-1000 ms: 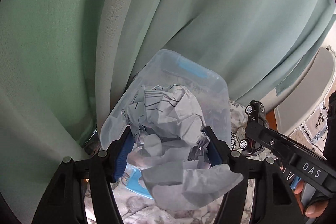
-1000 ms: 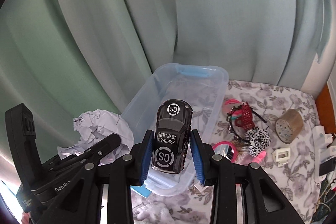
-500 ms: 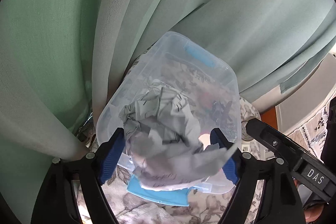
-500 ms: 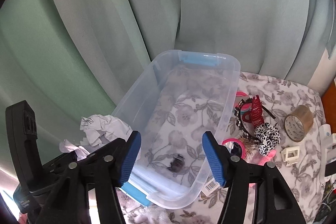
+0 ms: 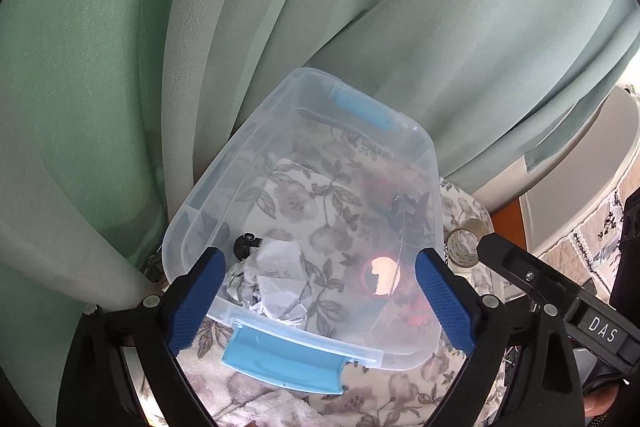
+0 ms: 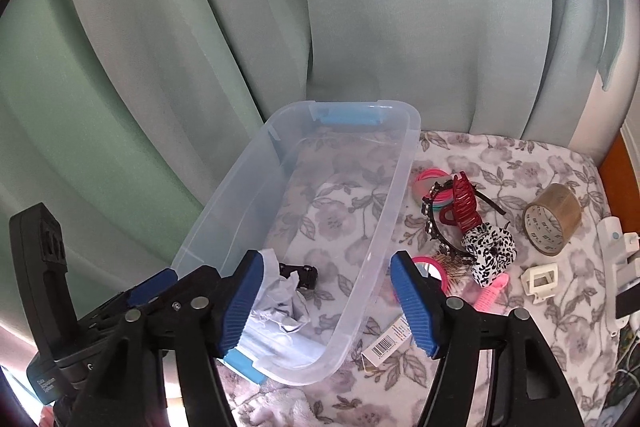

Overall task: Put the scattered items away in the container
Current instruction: 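Carry the paper and toy car into the clear box and open both tools, then move both tools back toward the remaining items on the blanket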

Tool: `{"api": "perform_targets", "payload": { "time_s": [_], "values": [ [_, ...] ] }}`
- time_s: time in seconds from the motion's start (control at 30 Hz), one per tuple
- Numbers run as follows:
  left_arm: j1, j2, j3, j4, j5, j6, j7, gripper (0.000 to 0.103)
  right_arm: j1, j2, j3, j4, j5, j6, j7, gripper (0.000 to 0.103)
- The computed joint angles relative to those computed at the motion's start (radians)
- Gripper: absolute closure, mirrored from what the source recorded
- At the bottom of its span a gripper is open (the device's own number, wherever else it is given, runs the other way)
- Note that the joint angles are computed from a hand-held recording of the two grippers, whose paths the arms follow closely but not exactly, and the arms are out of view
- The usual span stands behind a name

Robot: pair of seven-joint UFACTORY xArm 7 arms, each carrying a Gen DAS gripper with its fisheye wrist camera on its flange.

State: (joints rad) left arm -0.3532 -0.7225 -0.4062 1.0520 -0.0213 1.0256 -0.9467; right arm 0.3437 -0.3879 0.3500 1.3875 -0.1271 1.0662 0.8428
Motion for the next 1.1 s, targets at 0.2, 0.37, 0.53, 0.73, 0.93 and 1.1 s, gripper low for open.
{"api": "perform_targets", "payload": {
  "time_s": [0.2,0.37,0.53,0.73,0.93,1.1],
  "values": [
    [0.010,0.027,-0.035,0.051,0.031,-0.006,-0.009,0.007,-0.016,-0.070,-0.007,-0.049,-0.001,-0.014,0.015,0.023],
    [0.022,0.051,-0.076,0.110,0.072,0.014,-0.021,0.007,-0.046,-0.150,-0.004,-0.106,-0.011,-0.055,0.022,0.014],
    [0.043,0.088,-0.133,0.182,0.126,0.043,-0.040,0.007,-0.078,-0.231,-0.002,-0.161,-0.010,-0.083,0.016,0.013],
    [0.061,0.175,-0.224,0.290,0.207,0.090,-0.052,0.007,-0.108,-0.337,-0.022,-0.241,0.023,-0.104,0.000,0.010],
    [0.029,0.293,-0.297,0.373,0.275,0.114,-0.079,0.007,-0.133,-0.451,-0.052,-0.332,0.061,-0.098,-0.013,0.010],
    [-0.031,0.379,-0.316,0.396,0.319,0.107,-0.125,0.007,-0.141,-0.551,-0.089,-0.415,0.106,-0.060,-0.039,0.010]
  ]
}}
